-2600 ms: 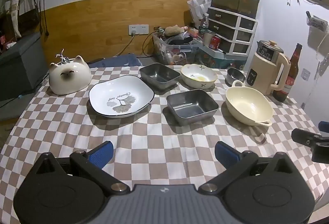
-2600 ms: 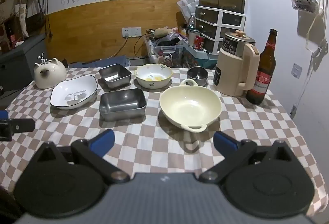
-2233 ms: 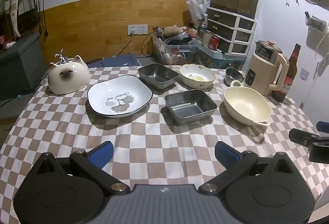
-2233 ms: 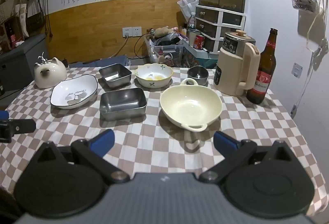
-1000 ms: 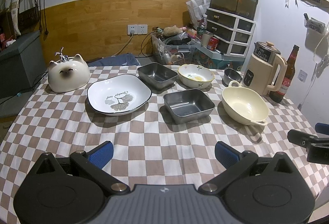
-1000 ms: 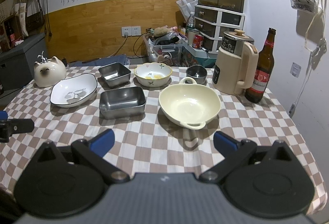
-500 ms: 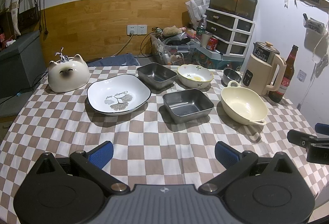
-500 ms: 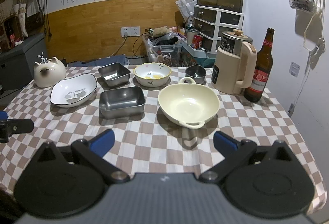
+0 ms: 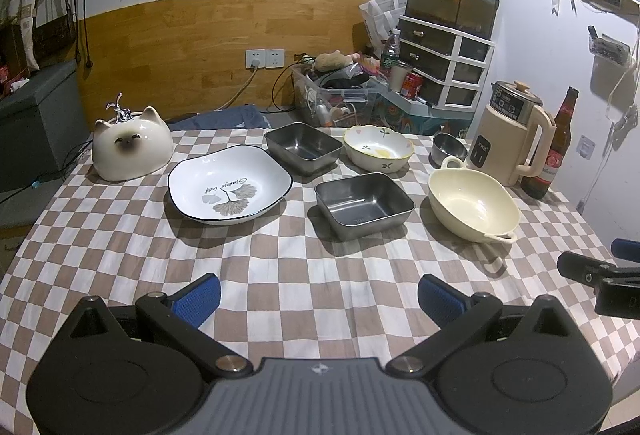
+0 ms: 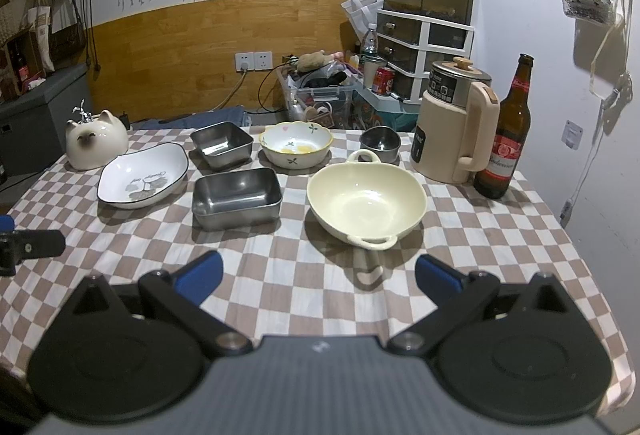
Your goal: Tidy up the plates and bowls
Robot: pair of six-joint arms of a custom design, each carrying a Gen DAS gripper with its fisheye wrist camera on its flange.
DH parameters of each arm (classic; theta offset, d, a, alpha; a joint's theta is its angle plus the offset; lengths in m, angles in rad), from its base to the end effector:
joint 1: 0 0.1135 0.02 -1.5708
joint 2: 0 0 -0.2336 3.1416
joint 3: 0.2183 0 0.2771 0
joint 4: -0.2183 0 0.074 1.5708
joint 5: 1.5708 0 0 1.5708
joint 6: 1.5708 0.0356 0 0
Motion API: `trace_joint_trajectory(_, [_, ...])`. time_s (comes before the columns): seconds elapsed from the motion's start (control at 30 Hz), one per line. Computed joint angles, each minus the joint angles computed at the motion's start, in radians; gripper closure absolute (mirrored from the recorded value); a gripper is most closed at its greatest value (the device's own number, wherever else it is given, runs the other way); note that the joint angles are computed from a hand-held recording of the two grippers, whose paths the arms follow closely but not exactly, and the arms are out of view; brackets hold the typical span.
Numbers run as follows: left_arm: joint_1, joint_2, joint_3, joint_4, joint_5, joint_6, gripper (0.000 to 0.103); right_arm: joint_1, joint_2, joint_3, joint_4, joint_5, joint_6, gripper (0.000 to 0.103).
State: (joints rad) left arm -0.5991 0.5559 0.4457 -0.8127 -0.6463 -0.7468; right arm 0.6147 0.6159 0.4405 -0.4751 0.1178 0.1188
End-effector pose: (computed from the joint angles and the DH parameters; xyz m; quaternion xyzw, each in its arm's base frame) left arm 0.1433 -0.0719 0.1850 -0.1671 0.8890 0.0473 0.4237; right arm 0.1602 0.1080 0.1941 -0.1942 0.8735 0.1097 0.4327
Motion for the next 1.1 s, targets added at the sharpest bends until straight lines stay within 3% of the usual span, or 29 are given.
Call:
trace_joint_trajectory(0.83, [0.000,-0.010,0.009,-0.028,-0.001,-0.024,0.000,0.003,0.022,0.009,0.014,-0.010,0.000,0.000])
trace_joint_trajectory(0.9, [-0.002,-0.025,0.010,-0.055,-0.008,-0.043,0.000,0.008,0.093,0.020,0.073,-0.013,-0.001,0.000])
trace_joint_trajectory(0.93, [-0.044,-0.003,0.029,-0.090,-0.040,-0.110,0.000,-0.002,0.123,0.018,0.105,-0.025,-0.010,0.000])
trace_joint_trajectory(1.1, [0.010,-0.117,-0.007,-0.169,-0.032,-0.123,0.000,0.070,0.216,0.064,0.140,-0.014,-0.001,0.000])
